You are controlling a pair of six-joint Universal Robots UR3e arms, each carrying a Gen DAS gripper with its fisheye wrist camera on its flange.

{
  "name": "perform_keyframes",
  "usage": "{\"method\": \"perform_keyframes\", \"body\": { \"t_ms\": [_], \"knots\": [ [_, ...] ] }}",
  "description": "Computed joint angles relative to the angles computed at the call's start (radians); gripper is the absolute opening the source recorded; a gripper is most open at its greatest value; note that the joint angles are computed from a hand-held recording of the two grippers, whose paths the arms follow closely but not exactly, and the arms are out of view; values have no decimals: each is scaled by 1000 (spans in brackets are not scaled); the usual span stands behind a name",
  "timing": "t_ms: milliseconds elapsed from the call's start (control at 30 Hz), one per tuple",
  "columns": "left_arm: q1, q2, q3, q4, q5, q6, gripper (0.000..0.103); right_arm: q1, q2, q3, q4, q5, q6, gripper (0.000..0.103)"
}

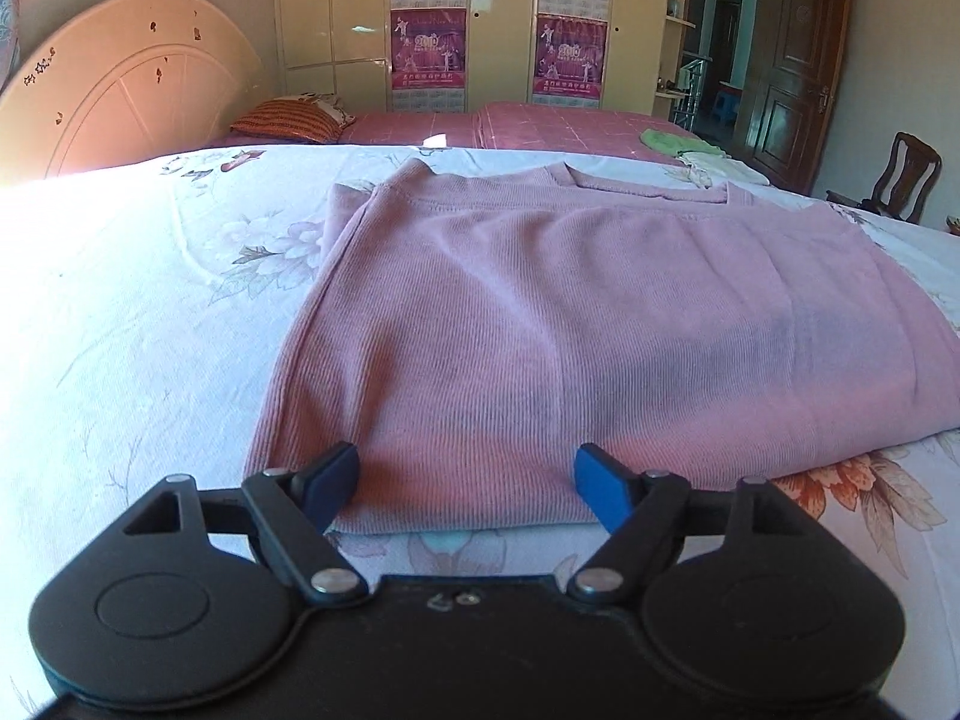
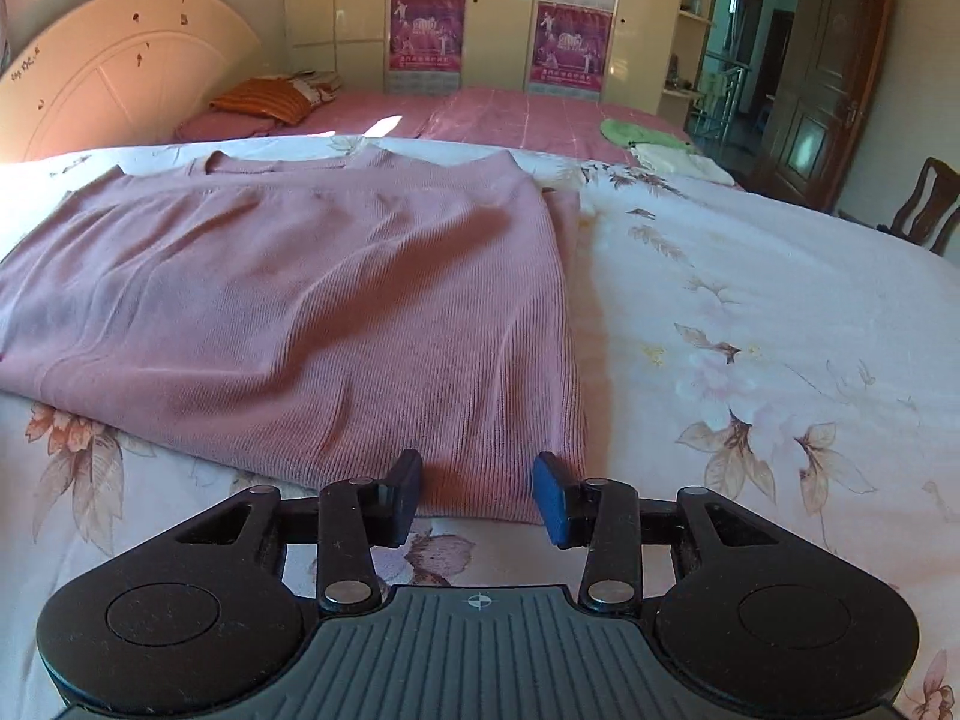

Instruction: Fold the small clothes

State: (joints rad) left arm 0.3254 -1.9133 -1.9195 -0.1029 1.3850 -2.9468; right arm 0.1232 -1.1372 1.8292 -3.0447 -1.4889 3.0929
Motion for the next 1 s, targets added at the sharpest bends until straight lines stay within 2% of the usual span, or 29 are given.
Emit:
{"method": "perform_keyframes", "body": {
  "t_ms": [100, 267, 333, 367, 400, 467, 567, 633, 667, 733, 1000],
  "knots": [
    [5, -3, -4, -6, -5, 10, 79, 5, -15, 28, -47, 2, 21, 40],
    [-2, 7, 5, -14, 14, 6, 80, 19, 3, -8, 17, -32, 40, 40],
    [8, 15, -17, 28, 13, -1, 80, 13, -22, 18, -24, -17, 52, 40],
    [12, 11, -7, -2, 16, -3, 80, 10, -27, 26, -40, -12, 52, 40],
    [20, 7, -4, -23, 7, -1, 81, 12, -24, 20, -29, -17, 48, 40],
    [24, 2, -18, 2, 0, 18, 81, 18, 1, -36, 83, -36, 35, 40],
    [16, 21, -1, -32, 11, 7, 80, 18, -20, -31, 83, -36, 41, 40],
    [21, 17, 2, -42, 8, 6, 81, 8, -44, 11, 16, -5, 49, 40],
    [23, 13, 1, -44, 5, 9, 81, 12, -42, 8, 18, -10, 43, 40],
    [17, 7, -2, -32, 13, 16, 81, 32, -9, -49, 116, -52, 32, 40],
    [12, 5, 17, -55, 22, 18, 81, 23, 2, -31, 72, -42, 35, 40]
  ]
}}
